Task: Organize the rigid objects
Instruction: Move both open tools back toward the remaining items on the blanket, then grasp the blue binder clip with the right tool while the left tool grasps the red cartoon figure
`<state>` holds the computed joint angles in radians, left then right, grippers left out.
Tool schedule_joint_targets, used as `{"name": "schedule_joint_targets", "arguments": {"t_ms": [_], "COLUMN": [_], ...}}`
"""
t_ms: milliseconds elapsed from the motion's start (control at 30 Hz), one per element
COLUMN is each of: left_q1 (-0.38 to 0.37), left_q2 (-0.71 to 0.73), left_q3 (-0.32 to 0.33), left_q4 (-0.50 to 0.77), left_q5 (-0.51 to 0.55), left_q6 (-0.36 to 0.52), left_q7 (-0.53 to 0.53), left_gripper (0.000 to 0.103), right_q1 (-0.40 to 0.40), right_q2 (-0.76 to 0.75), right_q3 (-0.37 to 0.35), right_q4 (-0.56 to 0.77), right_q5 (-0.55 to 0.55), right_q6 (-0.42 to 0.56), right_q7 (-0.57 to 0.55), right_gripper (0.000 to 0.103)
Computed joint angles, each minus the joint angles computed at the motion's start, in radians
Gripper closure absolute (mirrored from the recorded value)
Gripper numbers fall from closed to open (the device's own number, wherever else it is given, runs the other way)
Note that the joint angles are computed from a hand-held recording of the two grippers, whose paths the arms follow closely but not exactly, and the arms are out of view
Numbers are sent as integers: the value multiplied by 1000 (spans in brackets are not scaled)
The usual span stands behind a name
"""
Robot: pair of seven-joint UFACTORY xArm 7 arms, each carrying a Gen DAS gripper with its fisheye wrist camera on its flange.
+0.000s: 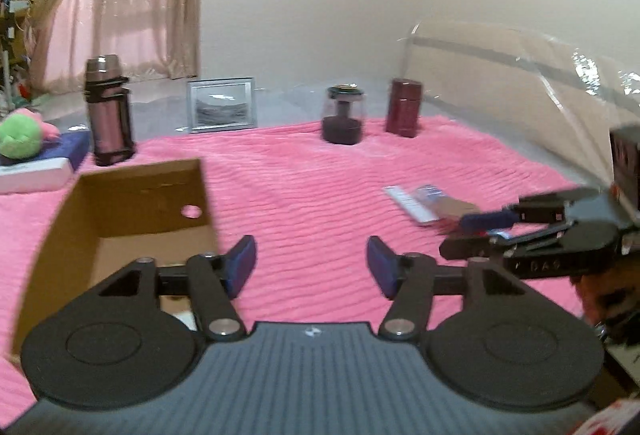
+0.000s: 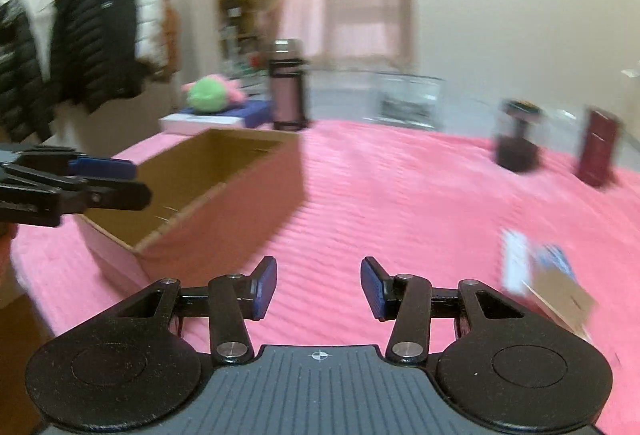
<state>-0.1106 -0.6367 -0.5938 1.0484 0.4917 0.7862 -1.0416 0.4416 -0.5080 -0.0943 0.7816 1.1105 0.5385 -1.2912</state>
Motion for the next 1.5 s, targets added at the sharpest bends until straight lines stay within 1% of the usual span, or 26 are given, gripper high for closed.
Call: {"name": "schedule_joint_targets", "arguments": {"t_ms": [100,167,200,267,333,400,433,533,633,700,767,867,1000,1100,1233,1433,1500], "left_q1": [42,63,75,87,104,125,131,138,108,70,23,-28,-101,-161,-226,-294,-312], "left_q2": [58,105,136,194,261,340,376,497,620,694,766,835,930,1003,1073,1157,1174], "left_q3": [-86,-131,-158,-190,-231,-279,-297,-352,-367,-355,-334,-289,-225,-178,-118,-38,-12], "left_q4": [30,48,57,70,97,136,153,211,266,305,351,398,484,561,637,728,747], "left_q5": [29,61,84,131,192,263,299,418,528,586,634,676,718,741,755,737,727], "left_q6": [-41,-68,-87,-127,-131,-102,-87,-18,42,74,109,103,101,100,83,39,20], "left_q7": [-99,-162,-202,-275,-330,-375,-395,-460,-508,-517,-517,-521,-499,-465,-405,-325,-311], "left_gripper": [32,29,27,25,20,20,20,20,20,20,20,20,20,20,20,20,21], "right_q1": [-47,-85,-102,-136,-160,-174,-173,-171,-161,-150,-152,-156,-176,-201,-240,-313,-339], "right_q2": [-63,-100,-113,-123,-123,-122,-115,-99,-55,-9,42,116,225,303,391,502,534], "right_q3": [-33,-62,-77,-107,-129,-150,-181,-227,-253,-280,-289,-299,-294,-281,-253,-194,-172], "right_q4": [-83,-129,-147,-169,-182,-190,-188,-183,-158,-130,-94,-43,34,94,161,248,275], "right_q5": [3,-21,-33,-62,-90,-111,-112,-106,-87,-53,-15,57,135,179,216,237,232], "right_q6": [-30,-35,-37,-43,-62,-89,-94,-118,-136,-137,-127,-113,-83,-54,-16,35,63], "right_q7": [21,57,77,119,143,158,144,127,108,65,22,-61,-132,-176,-282,-426,-450], "right_gripper": [59,59,59,57,53,45,44,43,42,42,42,42,42,42,42,43,46]}}
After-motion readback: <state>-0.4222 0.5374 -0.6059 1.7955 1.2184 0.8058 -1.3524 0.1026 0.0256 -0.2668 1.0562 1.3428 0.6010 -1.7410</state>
